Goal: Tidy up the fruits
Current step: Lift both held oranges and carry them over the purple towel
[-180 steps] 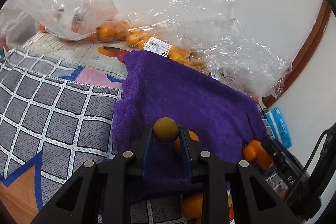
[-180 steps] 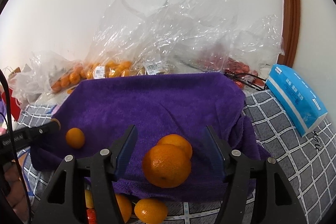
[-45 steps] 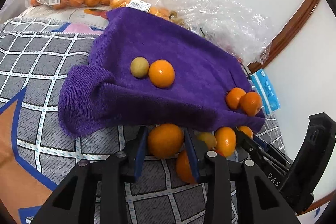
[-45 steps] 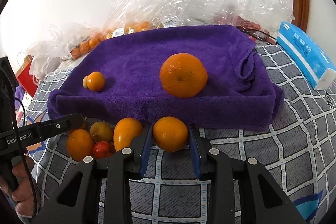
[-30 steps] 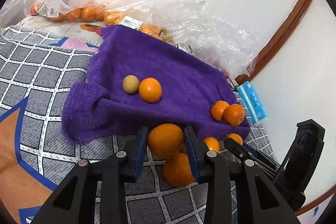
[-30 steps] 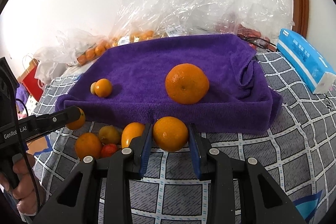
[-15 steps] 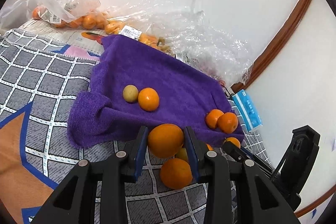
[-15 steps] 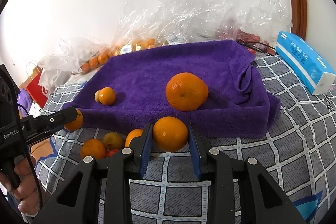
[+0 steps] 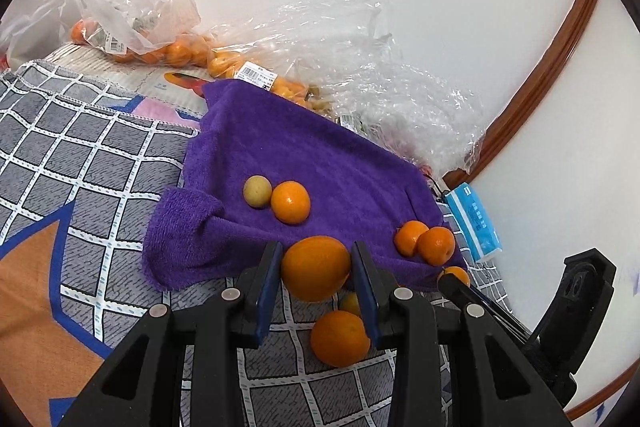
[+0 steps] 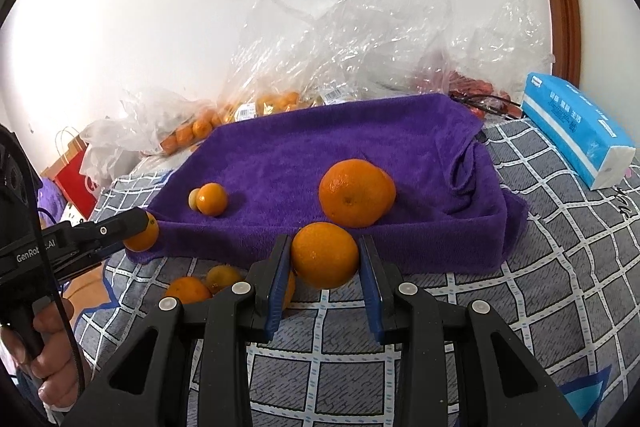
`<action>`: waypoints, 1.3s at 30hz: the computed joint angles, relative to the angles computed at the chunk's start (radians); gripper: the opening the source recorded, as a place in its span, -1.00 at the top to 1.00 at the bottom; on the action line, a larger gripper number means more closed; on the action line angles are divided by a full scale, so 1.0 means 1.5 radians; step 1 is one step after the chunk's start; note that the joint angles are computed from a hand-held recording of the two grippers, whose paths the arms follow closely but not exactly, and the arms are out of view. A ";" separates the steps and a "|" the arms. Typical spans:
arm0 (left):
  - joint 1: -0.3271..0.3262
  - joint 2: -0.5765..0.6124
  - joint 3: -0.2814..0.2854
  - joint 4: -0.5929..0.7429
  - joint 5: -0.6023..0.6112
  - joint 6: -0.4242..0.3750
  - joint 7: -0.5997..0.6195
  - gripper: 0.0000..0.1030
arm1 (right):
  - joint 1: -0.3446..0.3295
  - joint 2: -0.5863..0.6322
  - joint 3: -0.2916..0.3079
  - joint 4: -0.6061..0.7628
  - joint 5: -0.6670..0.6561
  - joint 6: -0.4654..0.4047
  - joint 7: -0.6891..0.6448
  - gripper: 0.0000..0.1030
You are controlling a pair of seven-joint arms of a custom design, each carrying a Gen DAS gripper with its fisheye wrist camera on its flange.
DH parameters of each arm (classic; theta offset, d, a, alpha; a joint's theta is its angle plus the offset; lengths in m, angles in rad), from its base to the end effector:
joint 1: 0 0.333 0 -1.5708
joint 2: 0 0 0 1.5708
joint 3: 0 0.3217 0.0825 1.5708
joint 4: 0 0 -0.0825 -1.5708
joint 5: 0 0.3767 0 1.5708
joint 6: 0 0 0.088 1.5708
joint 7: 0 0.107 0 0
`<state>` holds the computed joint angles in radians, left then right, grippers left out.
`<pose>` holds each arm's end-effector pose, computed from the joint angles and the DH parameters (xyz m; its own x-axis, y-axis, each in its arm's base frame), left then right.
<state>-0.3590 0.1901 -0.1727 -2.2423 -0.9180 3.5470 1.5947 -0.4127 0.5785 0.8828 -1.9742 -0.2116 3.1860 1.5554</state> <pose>0.5234 -0.1899 0.3999 0.2091 -0.8263 0.5230 -0.5264 -0.5458 -0.6519 0.6114 0.2447 0.3808 0.5029 -0.8216 -0.2685 -0.6531 -0.1577 -0.7406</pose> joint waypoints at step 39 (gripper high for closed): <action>0.003 -0.016 -0.007 0.000 -0.044 -0.010 0.008 0.35 | -0.023 -0.003 0.002 -0.001 -0.113 0.039 0.159 0.34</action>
<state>-0.3549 0.1666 -0.1826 -2.2427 -0.9846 3.5313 1.6073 -0.4475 0.5735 0.8855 -1.9754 -0.3806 3.2448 1.7936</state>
